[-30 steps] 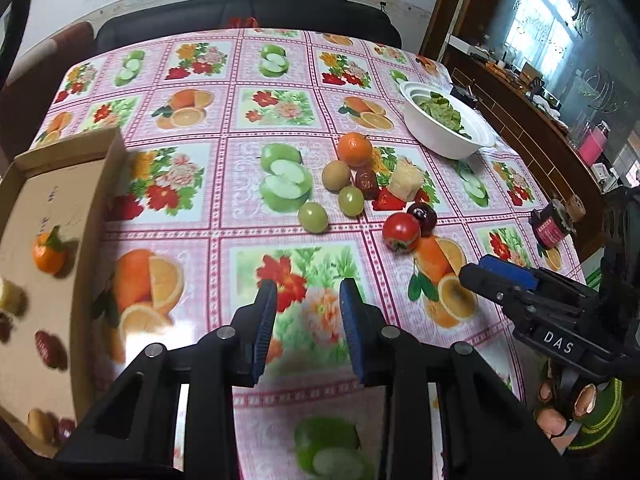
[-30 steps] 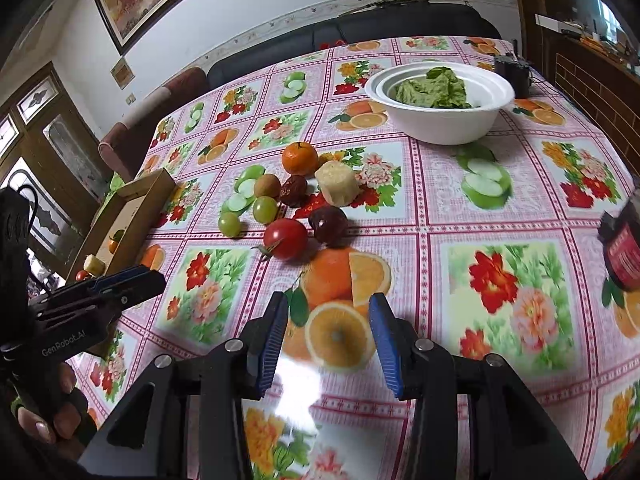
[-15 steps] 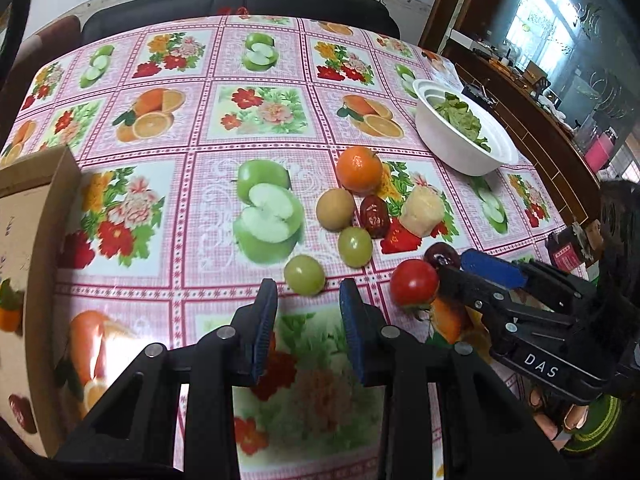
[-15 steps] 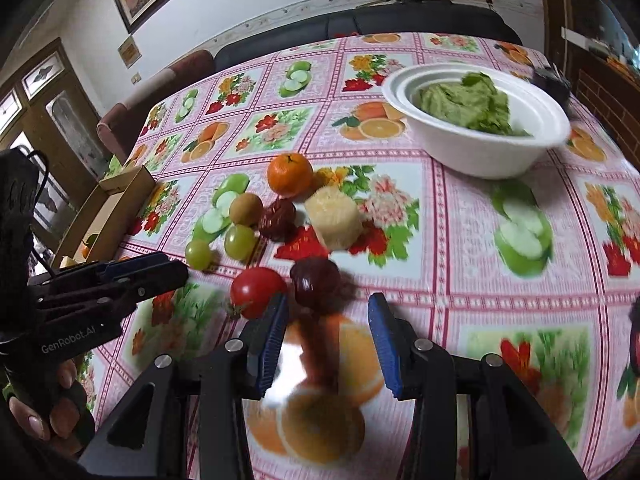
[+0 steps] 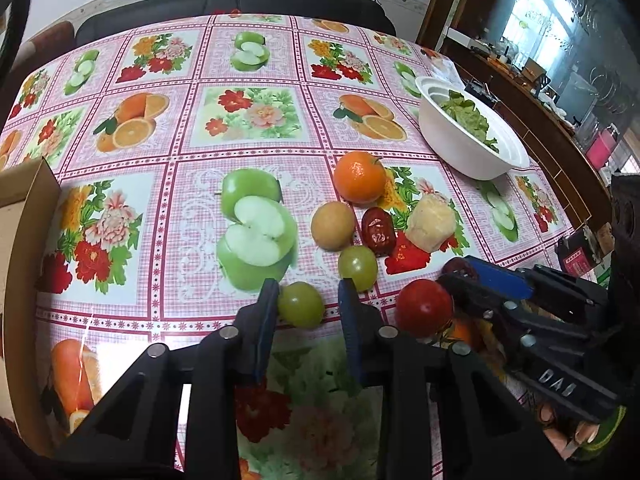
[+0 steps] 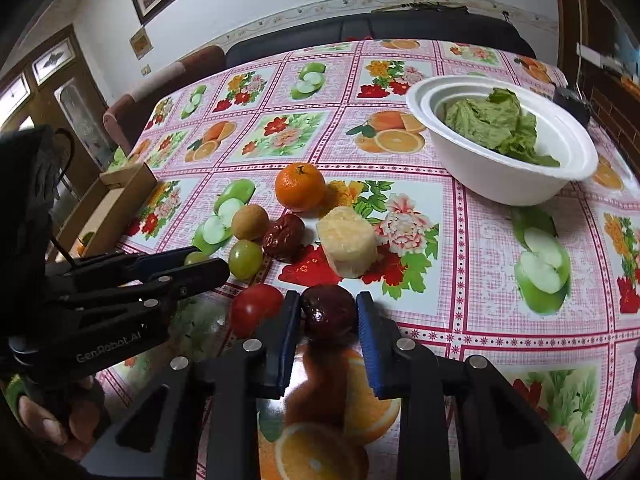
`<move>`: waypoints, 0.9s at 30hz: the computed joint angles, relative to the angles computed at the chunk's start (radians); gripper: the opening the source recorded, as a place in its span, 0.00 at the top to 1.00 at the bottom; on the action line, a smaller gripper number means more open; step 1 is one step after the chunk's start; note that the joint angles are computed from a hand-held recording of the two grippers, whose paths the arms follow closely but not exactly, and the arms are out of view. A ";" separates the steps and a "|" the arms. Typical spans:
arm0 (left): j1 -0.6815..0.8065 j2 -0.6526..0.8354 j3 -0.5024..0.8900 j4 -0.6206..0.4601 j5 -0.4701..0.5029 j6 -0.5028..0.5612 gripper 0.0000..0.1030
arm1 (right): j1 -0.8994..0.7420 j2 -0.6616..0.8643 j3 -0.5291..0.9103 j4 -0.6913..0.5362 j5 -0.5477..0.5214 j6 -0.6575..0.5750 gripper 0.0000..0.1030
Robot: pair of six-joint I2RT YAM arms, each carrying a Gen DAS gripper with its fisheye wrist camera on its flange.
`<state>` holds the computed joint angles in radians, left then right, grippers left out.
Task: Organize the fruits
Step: 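Grasp a small green fruit with the left tool while the right tool grasps a dark red plum, then lift the green fruit and plum and carry them over the box with both tools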
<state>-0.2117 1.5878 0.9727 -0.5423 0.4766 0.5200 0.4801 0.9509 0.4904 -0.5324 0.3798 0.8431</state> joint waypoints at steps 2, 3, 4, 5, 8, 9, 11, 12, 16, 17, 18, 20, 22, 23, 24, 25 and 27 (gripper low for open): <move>0.016 0.000 0.009 -0.024 0.016 0.007 0.79 | 0.000 -0.040 -0.010 -0.014 -0.005 0.016 0.71; 0.023 -0.007 0.009 -0.032 0.021 0.011 0.79 | 0.005 -0.059 -0.010 -0.028 -0.001 0.029 0.71; 0.033 -0.023 0.003 -0.040 0.027 0.017 0.79 | 0.017 -0.080 -0.009 -0.047 0.007 0.045 0.71; 0.039 -0.032 0.001 -0.048 0.031 0.023 0.79 | 0.030 -0.094 -0.007 -0.061 0.016 0.059 0.72; 0.064 -0.077 -0.011 -0.076 0.052 0.042 0.79 | 0.103 -0.137 0.008 -0.125 0.069 0.132 0.72; 0.068 -0.084 -0.013 -0.080 0.057 0.045 0.79 | 0.132 -0.148 0.013 -0.143 0.088 0.160 0.72; 0.064 -0.090 -0.017 -0.070 0.049 0.041 0.79 | 0.178 -0.149 0.024 -0.173 0.118 0.209 0.72; 0.057 -0.089 -0.023 -0.052 0.037 0.033 0.79 | 0.199 -0.150 0.028 -0.187 0.127 0.232 0.72; 0.027 -0.072 -0.038 0.000 -0.010 0.011 0.79 | 0.278 -0.139 0.048 -0.233 0.170 0.306 0.72; 0.023 -0.064 -0.040 0.010 -0.012 0.009 0.76 | 0.301 -0.139 0.052 -0.244 0.182 0.329 0.72; 0.022 -0.056 -0.040 0.015 -0.009 0.008 0.73 | 0.327 -0.140 0.057 -0.257 0.195 0.356 0.72; 0.012 -0.042 -0.042 0.022 -0.013 0.011 0.71 | 0.366 -0.144 0.061 -0.274 0.215 0.396 0.72; 0.004 -0.046 -0.048 0.036 -0.010 0.019 0.72 | 0.391 -0.151 0.059 -0.286 0.230 0.428 0.72; 0.015 -0.031 -0.036 0.018 0.029 0.033 0.73 | 0.397 -0.155 0.057 -0.289 0.232 0.437 0.72; 0.035 0.002 -0.004 -0.029 0.093 0.055 0.73 | 0.401 -0.164 0.051 -0.287 0.233 0.445 0.72; 0.082 0.085 0.071 -0.146 0.239 0.102 0.73 | 0.404 -0.169 0.046 -0.285 0.234 0.451 0.72; 0.141 0.233 0.194 -0.340 0.427 0.176 0.72 | 0.400 -0.182 0.034 -0.278 0.227 0.451 0.72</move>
